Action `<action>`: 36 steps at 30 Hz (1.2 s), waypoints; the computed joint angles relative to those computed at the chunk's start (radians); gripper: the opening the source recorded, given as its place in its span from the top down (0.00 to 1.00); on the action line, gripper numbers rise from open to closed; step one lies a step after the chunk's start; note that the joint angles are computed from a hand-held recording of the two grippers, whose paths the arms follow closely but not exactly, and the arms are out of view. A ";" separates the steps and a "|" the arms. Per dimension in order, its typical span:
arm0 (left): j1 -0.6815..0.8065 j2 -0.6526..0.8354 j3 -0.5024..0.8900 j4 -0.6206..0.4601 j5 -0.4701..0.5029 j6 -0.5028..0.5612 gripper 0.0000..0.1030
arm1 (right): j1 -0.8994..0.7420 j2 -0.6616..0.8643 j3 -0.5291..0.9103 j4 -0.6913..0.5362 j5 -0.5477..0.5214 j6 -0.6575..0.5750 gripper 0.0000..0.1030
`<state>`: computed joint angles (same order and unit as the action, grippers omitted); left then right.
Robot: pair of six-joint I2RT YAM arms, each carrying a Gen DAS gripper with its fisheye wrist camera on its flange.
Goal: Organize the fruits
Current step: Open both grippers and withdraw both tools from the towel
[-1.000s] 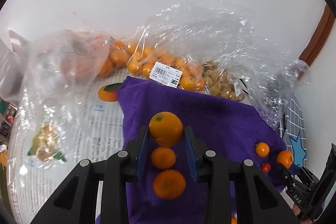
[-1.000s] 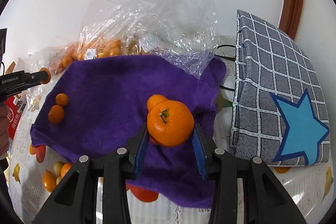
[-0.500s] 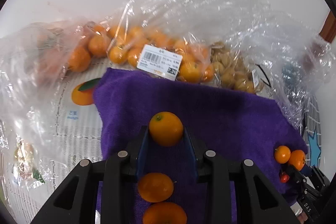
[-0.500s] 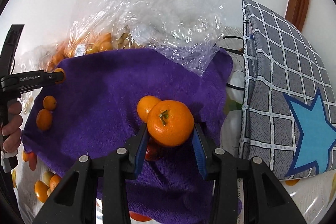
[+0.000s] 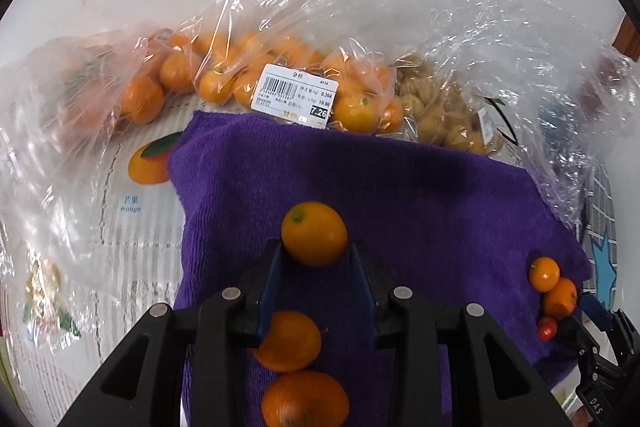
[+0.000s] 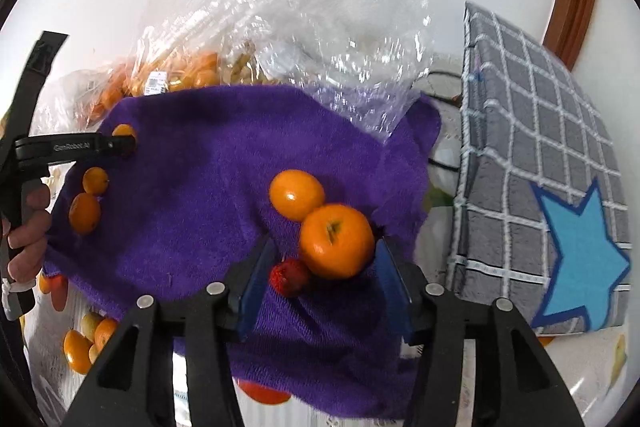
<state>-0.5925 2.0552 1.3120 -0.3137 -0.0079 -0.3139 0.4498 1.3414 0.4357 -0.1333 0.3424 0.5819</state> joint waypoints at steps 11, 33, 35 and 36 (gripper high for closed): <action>-0.012 -0.411 -0.307 0.006 0.003 0.004 0.53 | 0.282 -0.274 0.038 -0.347 0.229 0.250 0.49; -0.019 -1.113 -0.756 -0.169 -0.104 0.028 0.53 | 0.821 -0.135 0.173 -0.657 0.343 0.786 0.54; 0.019 -1.146 -0.787 -0.184 -0.094 0.043 0.53 | 0.827 -0.097 0.162 -0.602 0.327 0.781 0.58; 0.035 -1.154 -0.798 -0.186 -0.090 0.048 0.53 | 0.833 -0.073 0.157 -0.572 0.329 0.778 0.61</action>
